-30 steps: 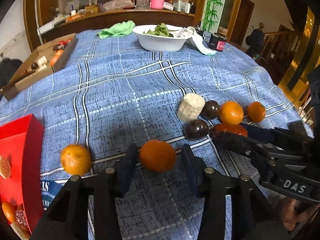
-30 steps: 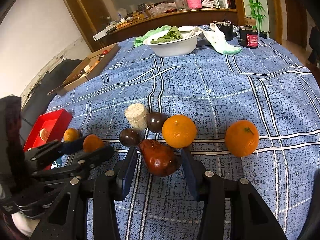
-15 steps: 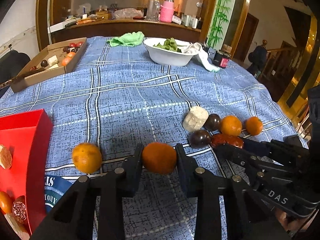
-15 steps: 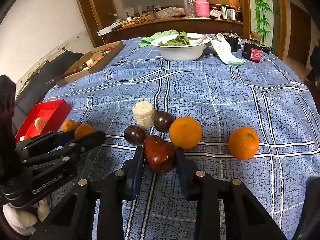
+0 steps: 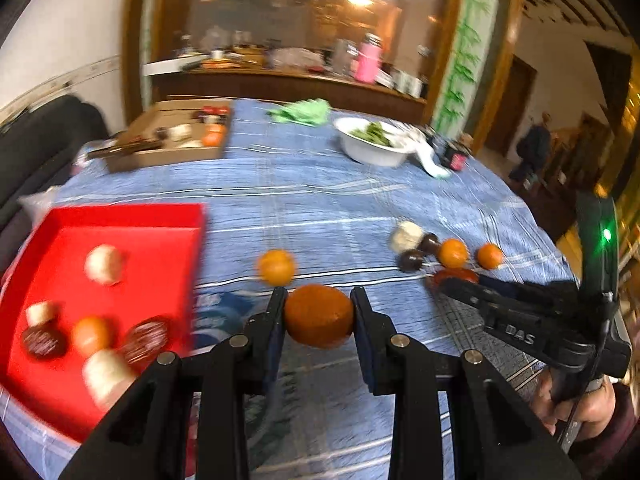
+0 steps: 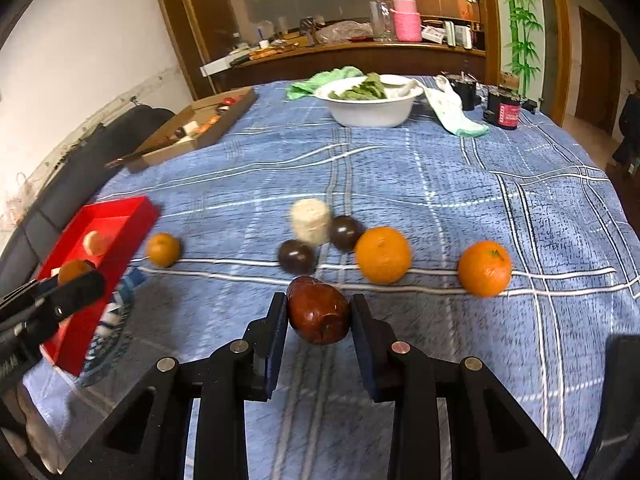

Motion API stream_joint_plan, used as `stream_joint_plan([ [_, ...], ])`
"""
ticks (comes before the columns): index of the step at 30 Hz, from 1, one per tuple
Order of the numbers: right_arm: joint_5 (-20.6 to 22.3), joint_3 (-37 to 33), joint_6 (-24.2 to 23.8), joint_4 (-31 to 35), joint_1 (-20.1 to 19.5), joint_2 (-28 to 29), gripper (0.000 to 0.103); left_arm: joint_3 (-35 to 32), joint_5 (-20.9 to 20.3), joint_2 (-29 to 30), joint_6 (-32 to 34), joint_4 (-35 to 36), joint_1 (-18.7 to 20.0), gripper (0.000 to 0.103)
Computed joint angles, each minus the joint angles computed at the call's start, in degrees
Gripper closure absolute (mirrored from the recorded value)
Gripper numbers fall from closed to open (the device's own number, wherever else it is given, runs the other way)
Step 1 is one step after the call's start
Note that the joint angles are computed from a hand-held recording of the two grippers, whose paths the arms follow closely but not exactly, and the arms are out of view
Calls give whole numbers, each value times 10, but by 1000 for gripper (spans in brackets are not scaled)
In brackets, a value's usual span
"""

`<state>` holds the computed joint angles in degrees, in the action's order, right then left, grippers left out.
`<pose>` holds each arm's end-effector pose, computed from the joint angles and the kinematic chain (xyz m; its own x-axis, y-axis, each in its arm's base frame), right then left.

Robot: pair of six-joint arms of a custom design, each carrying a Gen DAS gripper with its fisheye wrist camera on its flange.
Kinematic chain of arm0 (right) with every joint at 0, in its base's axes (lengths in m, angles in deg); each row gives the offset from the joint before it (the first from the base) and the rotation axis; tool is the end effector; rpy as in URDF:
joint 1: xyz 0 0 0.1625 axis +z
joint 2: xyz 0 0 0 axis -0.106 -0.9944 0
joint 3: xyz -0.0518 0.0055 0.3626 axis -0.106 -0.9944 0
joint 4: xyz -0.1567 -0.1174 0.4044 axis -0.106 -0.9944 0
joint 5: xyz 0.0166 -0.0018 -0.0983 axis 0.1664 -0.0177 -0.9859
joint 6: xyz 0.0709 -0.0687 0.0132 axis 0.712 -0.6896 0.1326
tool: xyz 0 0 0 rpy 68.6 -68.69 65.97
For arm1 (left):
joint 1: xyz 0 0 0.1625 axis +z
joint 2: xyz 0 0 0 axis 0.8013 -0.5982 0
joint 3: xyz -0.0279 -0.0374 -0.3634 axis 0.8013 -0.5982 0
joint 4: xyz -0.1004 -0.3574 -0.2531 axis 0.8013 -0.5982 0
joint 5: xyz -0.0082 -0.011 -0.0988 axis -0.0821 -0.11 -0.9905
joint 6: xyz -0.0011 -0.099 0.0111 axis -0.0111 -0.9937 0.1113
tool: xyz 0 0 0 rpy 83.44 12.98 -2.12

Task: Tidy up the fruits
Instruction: 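Carry the orange and date into the red tray and open both grippers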

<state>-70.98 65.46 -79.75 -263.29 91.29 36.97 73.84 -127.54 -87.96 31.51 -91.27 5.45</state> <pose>0.0161 -0.7486 0.2412 -0.7735 0.4008 0.4911 -0.1745 0.6102 -0.7728 -0.3249 -0.8462 -0.0130 -0.6202 0.6768 -0.3966 0.7830 0.5648 -0.2605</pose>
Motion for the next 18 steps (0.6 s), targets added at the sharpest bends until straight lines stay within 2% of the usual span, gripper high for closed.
stream_joint_plan([
  [3,-3,1,-5,3,13,2,69,42,29,-33,-12,-43,7,73],
  [6,-4,-10,-16,9,28,11,69,49,75,-44,-10,-82,14,72],
  [11,21,-47,-21,42,50,38,69,-5,125,-29,-34,-74,36,72],
  [18,61,-151,-25,138,76,114,68,-69,151,-3,-39,-49,52,72],
])
